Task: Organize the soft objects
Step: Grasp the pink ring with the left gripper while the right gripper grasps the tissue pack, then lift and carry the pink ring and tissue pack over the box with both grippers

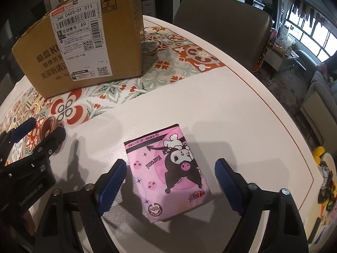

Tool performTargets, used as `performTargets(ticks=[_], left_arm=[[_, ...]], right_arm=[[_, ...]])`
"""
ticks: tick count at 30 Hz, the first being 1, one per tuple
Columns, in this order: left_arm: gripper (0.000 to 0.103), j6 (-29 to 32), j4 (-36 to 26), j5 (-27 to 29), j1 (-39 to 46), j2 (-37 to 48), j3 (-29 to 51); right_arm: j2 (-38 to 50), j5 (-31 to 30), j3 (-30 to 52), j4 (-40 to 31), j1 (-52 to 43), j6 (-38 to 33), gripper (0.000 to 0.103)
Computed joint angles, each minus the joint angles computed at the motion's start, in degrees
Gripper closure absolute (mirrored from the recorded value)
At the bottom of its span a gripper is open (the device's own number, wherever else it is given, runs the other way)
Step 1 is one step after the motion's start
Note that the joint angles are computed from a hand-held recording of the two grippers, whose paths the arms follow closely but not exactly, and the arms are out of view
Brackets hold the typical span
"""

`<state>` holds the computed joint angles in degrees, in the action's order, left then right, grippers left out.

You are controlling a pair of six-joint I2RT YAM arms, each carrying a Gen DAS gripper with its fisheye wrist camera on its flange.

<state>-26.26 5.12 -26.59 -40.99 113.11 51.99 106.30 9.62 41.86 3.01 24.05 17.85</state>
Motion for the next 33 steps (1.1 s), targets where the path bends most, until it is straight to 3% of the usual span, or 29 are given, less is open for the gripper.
performTargets(ticks=[4, 10, 12, 19, 33], left_arm=[[0.049, -0.7, -0.2, 2.9, 1.0, 0.7, 0.3], [0.086, -0.3, 0.7, 4.0, 0.9, 0.4, -0.4], [0.092, 0.1, 1.4, 4.9, 0.9, -0.2, -1.2], [0.093, 1.0, 5.1, 5.4, -0.6, -5.6, -6.4], [0.093, -3.0, -0.4, 0.9, -5.0, -18.1, -11.5]], right_arm=[[0.5, 0.1, 0.3, 0.1, 0.4, -0.4, 0.033], [-0.2, -1.1, -0.3, 0.5, 0.8, -0.2, 0.037], [-0.7, -1.7, -0.7, 0.6, 0.9, -0.1, 0.037], [-3.9, -3.6, -3.5, 2.8, 1.1, 0.7, 0.038], [-12.4, -4.6, -6.6, 2.3, 3.5, 1.6, 0.038]])
